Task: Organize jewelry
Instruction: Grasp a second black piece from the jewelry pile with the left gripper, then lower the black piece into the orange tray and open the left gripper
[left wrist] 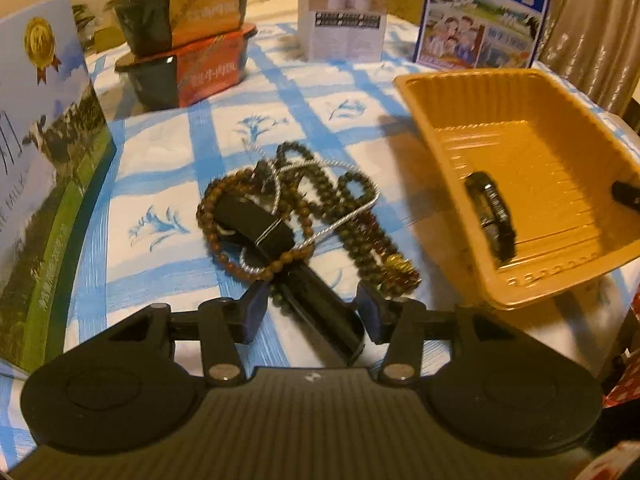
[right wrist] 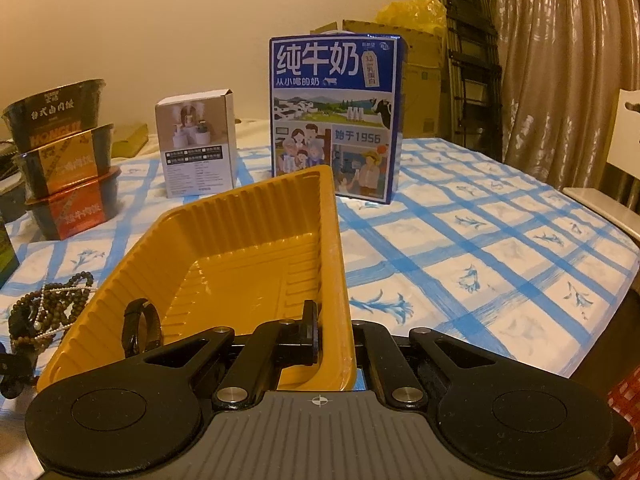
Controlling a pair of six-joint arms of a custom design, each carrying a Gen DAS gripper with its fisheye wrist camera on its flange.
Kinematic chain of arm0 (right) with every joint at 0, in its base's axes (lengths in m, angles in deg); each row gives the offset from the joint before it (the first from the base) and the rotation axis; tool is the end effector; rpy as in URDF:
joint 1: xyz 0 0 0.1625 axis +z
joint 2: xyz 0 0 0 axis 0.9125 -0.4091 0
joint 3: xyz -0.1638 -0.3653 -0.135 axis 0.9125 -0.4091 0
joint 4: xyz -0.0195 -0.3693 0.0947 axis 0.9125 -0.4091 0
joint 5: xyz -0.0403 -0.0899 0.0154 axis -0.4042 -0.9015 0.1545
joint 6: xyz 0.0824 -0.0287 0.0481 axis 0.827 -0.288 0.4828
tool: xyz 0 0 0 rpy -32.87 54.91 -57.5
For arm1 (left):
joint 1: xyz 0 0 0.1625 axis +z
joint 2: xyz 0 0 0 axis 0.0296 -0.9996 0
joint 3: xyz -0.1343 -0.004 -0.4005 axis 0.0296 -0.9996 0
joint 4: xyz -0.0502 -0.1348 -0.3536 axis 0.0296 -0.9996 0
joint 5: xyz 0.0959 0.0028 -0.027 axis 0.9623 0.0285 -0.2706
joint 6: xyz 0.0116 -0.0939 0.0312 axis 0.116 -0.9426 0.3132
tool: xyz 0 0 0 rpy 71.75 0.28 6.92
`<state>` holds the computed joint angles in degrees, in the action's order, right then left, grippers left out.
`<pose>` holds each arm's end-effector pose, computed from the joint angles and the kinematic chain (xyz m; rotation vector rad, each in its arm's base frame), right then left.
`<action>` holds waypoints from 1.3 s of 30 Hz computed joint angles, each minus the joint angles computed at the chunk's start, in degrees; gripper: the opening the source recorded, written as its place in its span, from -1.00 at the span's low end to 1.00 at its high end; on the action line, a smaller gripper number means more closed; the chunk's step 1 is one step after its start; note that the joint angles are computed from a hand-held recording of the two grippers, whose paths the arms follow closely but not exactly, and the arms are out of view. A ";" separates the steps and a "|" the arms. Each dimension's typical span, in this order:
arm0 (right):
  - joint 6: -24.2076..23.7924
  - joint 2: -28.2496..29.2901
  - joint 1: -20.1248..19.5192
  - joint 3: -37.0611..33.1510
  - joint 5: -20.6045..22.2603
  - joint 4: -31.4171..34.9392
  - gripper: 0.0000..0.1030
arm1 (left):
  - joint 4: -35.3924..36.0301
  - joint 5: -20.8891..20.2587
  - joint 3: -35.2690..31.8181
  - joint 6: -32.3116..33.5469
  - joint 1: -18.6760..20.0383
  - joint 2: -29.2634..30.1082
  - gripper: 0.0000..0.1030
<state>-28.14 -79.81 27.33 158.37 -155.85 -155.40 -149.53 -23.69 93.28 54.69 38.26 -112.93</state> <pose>0.0988 -0.4473 0.3068 0.1260 -1.8229 1.3664 -0.3208 -0.5382 0.0687 0.6028 2.3433 -0.6861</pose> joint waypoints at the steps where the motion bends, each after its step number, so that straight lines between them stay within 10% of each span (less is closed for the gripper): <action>1: 0.08 -0.01 0.04 0.01 0.07 0.02 -0.93 | 0.28 -0.29 0.15 -0.33 0.19 -0.26 -0.18; 4: -0.20 0.00 0.12 -0.06 0.26 -0.10 -0.94 | 0.25 -1.89 1.13 -0.47 0.59 -1.77 -0.55; 31: 0.13 -0.15 0.11 0.13 0.50 0.09 -0.93 | -8.59 -5.80 2.61 9.07 -0.59 -5.83 -0.63; 39: -0.07 -0.15 0.04 0.28 0.74 -0.11 -0.93 | -13.27 -15.49 -3.48 14.47 -0.87 -0.29 -0.63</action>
